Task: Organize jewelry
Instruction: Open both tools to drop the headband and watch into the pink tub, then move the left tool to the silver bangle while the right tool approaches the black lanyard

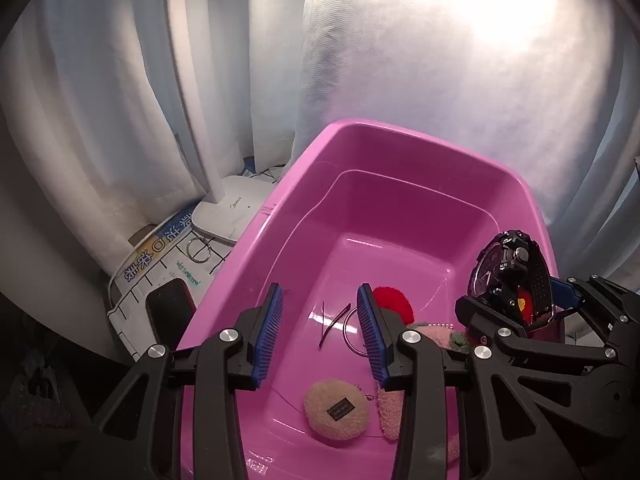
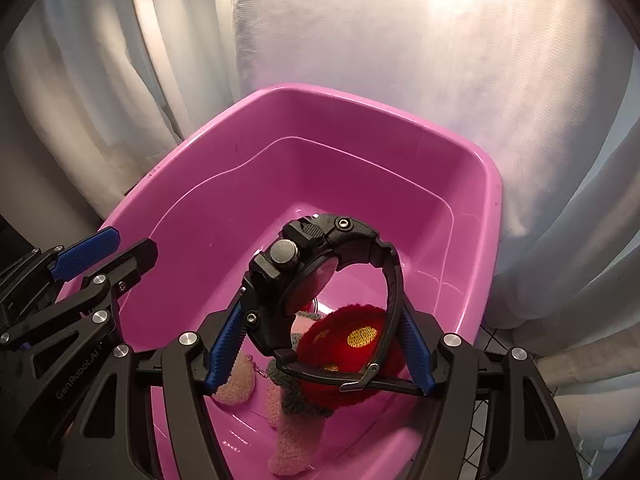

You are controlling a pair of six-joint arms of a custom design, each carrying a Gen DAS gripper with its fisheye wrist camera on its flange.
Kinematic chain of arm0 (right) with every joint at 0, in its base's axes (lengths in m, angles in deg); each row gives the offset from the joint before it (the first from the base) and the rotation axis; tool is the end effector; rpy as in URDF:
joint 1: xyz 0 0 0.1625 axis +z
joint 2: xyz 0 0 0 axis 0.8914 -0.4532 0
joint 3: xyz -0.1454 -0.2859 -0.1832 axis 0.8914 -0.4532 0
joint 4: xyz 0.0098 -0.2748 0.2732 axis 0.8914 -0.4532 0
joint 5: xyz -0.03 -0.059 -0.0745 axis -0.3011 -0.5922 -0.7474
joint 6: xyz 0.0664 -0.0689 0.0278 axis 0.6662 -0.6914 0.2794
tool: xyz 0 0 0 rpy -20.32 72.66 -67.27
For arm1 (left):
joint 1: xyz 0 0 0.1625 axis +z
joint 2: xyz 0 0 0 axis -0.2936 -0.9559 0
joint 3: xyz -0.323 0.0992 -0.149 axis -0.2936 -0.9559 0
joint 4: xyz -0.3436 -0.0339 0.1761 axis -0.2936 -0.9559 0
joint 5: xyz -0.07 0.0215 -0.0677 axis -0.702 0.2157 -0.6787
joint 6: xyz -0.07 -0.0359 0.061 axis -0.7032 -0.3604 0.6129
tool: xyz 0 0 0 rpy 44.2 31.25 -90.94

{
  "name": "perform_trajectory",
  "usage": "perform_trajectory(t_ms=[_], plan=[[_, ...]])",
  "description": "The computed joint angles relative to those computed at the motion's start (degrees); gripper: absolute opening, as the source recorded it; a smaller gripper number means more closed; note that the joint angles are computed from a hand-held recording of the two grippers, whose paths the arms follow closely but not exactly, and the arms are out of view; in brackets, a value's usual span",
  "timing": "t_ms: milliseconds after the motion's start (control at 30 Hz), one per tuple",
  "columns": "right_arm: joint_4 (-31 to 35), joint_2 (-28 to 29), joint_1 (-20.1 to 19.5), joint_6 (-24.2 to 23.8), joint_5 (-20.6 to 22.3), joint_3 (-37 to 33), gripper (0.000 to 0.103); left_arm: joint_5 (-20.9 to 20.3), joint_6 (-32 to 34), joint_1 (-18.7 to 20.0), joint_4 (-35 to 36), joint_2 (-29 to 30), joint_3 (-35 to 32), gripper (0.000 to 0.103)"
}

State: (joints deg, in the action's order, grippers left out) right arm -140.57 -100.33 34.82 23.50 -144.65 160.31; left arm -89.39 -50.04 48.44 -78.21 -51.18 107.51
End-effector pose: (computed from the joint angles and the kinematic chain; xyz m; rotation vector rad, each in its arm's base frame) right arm 0.1665 -0.5928 0.4193 0.6996 -2.3699 0.5466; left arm -0.5061 -0.5626 0.0789 0.1902 2.2122 -0.8300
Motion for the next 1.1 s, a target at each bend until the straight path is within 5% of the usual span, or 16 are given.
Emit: perform_trajectory(t_ms=[167,700,1100], plan=[[-0.5,0.6,-0.1,1.2,-1.1,-0.9,0.066,0.4,-1.1,-0.2,-2.3,-2.1,3.1,0.082],[-7.6,-2.8,1.0,-2.4,1.1,1.1,0.075,2.8,-1.2,-2.8,-8.0,-5.3,7.0,0.091],[-8.1,-22.3,-7.7,-1.6,12.0,15.2,0.075,-1.7,3.3,-5.7,-12.3,0.1,3.4,0.092]])
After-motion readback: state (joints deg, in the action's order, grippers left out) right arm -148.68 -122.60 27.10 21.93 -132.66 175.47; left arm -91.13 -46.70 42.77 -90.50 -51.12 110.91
